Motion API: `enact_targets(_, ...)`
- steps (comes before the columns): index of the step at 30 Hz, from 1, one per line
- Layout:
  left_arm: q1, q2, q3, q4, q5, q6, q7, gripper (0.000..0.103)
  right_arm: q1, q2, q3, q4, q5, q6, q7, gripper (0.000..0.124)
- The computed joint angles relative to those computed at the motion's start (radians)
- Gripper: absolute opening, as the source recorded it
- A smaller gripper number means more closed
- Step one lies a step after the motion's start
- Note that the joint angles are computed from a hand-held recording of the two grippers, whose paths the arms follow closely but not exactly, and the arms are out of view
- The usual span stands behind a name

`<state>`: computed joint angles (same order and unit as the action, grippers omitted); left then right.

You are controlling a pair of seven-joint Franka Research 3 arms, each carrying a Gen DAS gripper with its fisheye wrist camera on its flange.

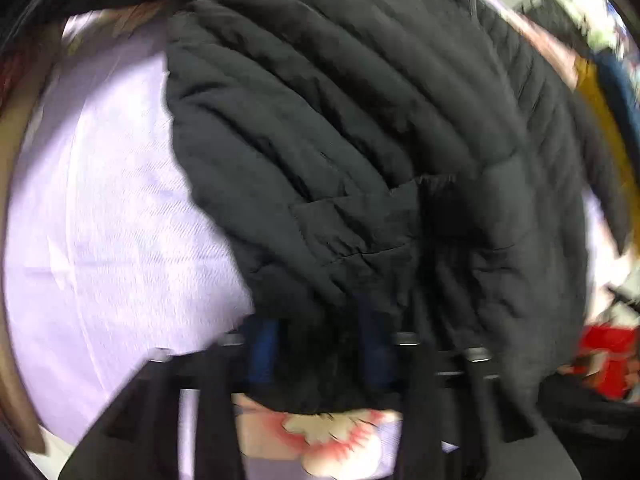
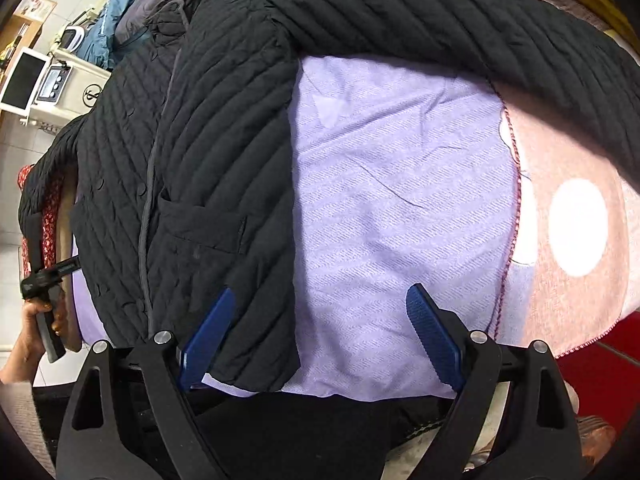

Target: Fold large clothes

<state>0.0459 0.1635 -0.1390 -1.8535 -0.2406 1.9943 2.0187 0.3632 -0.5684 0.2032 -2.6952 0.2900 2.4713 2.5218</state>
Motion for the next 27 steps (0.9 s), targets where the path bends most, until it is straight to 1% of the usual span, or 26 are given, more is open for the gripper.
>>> enact_targets(1, 0.021, 0.003, 0.007, 0.029, -0.057, -0.052, 0.001, 0.015, 0.003, 0.007, -0.006, 0.007, 0.003, -0.003, -0.010, 0.087)
enact_targets(3, 0.057, -0.014, 0.019, 0.063, -0.140, -0.119, 0.030, 0.011, 0.020, 0.016, -0.025, 0.010, 0.027, 0.004, -0.046, 0.087)
enact_targets(5, 0.095, -0.055, 0.041, 0.093, -0.222, -0.180, 0.083, 0.010, 0.040, 0.025, -0.036, 0.010, 0.062, 0.025, -0.078, 0.087)
enact_targets(7, 0.124, -0.060, 0.066, 0.138, -0.270, -0.239, 0.088, 0.010, 0.077, 0.041, -0.062, 0.002, 0.127, 0.064, -0.137, 0.087)
enact_targets(9, 0.151, -0.053, 0.090, 0.164, -0.278, -0.267, 0.061, 0.010, 0.096, 0.071, -0.074, 0.010, 0.167, 0.061, -0.183, 0.087)
enact_targets(10, 0.157, -0.061, 0.095, 0.143, -0.261, -0.248, 0.054, 0.010, 0.102, 0.083, -0.077, 0.012, 0.185, 0.064, -0.204, 0.087)
enact_targets(11, 0.158, -0.058, 0.101, 0.125, -0.206, -0.208, 0.035, 0.011, 0.116, 0.104, -0.084, 0.017, 0.214, 0.071, -0.236, 0.087)
enact_targets(14, 0.149, -0.050, 0.102, 0.068, -0.070, -0.127, -0.041, 0.011, 0.139, 0.152, -0.089, 0.031, 0.285, 0.096, -0.301, 0.087)
enact_targets(15, 0.142, -0.050, 0.099, 0.042, -0.021, -0.081, -0.062, 0.014, 0.149, 0.173, -0.092, 0.044, 0.307, 0.096, -0.332, 0.087)
enact_targets(16, 0.137, -0.050, 0.097, 0.022, 0.013, -0.046, -0.081, 0.019, 0.147, 0.188, -0.086, 0.055, 0.308, 0.089, -0.344, 0.087)
enact_targets(17, 0.135, -0.054, 0.094, 0.004, 0.028, -0.021, -0.089, 0.038, 0.145, 0.208, -0.081, 0.069, 0.307, 0.081, -0.359, 0.087)
enact_targets(18, 0.130, -0.062, 0.091, -0.017, 0.054, 0.016, -0.103, 0.067, 0.148, 0.226, -0.080, 0.080, 0.316, 0.074, -0.379, 0.087)
enact_targets(20, 0.122, -0.087, 0.084, -0.067, 0.060, 0.112, -0.104, 0.092, 0.143, 0.246, -0.071, 0.088, 0.323, 0.071, -0.391, 0.087)
enact_targets(21, 0.118, -0.099, 0.080, -0.094, 0.043, 0.167, -0.081, 0.094, 0.141, 0.251, -0.069, 0.088, 0.333, 0.077, -0.396, 0.087)
enact_targets(22, 0.111, -0.097, 0.076, -0.105, 0.043, 0.194, -0.063, 0.095, 0.141, 0.255, -0.069, 0.087, 0.346, 0.087, -0.400, 0.086)
enact_targets(23, 0.103, -0.084, 0.072, -0.102, 0.058, 0.197, -0.059, 0.096, 0.137, 0.260, -0.067, 0.092, 0.347, 0.091, -0.403, 0.085)
enact_targets(24, 0.098, -0.073, 0.069, -0.095, 0.065, 0.187, -0.057, 0.096, 0.136, 0.263, -0.066, 0.095, 0.351, 0.099, -0.410, 0.077)
enact_targets(25, 0.091, -0.053, 0.063, -0.084, 0.062, 0.180, -0.057, 0.096, 0.139, 0.265, -0.067, 0.093, 0.366, 0.110, -0.422, 0.064)
enact_targets(26, 0.084, -0.040, 0.055, -0.077, 0.052, 0.168, -0.061, 0.096, 0.155, 0.269, -0.083, 0.094, 0.420, 0.125, -0.464, 0.052)
enact_targets(27, 0.082, -0.021, 0.045, -0.066, 0.022, 0.136, -0.044, 0.096, 0.170, 0.274, -0.098, 0.099, 0.480, 0.135, -0.510, 0.030)
